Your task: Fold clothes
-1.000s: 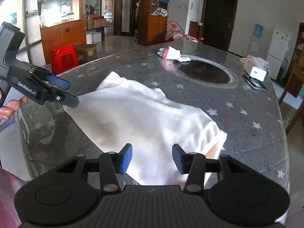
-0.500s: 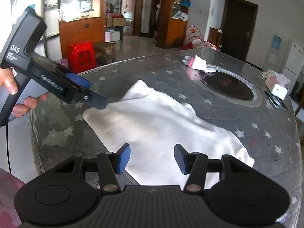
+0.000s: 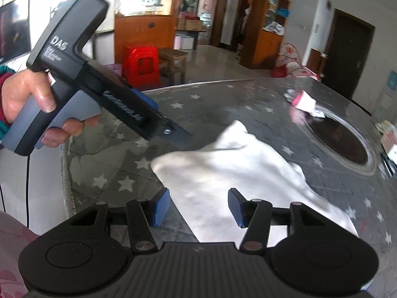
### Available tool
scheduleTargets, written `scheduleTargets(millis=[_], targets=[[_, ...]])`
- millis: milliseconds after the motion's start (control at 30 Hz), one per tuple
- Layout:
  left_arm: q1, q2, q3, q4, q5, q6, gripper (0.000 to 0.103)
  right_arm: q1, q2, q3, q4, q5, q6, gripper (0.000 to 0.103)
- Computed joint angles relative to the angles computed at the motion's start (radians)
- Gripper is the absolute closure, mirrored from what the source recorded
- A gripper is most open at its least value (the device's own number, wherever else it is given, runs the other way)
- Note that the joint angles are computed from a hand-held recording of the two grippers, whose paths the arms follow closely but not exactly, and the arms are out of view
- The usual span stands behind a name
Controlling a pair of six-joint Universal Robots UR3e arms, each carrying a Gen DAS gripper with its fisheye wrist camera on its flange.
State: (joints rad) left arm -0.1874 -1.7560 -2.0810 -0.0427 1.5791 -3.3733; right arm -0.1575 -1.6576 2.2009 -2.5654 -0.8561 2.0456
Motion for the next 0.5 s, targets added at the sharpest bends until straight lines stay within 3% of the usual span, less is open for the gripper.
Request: scheduleTargets(millis=[500], targets=[[0.078,0.017,-0.016,-0.043,-0.084,-0.049,0.000,0.178,0.160,-0.014,-0.255,-0.072,0.050,0.054]])
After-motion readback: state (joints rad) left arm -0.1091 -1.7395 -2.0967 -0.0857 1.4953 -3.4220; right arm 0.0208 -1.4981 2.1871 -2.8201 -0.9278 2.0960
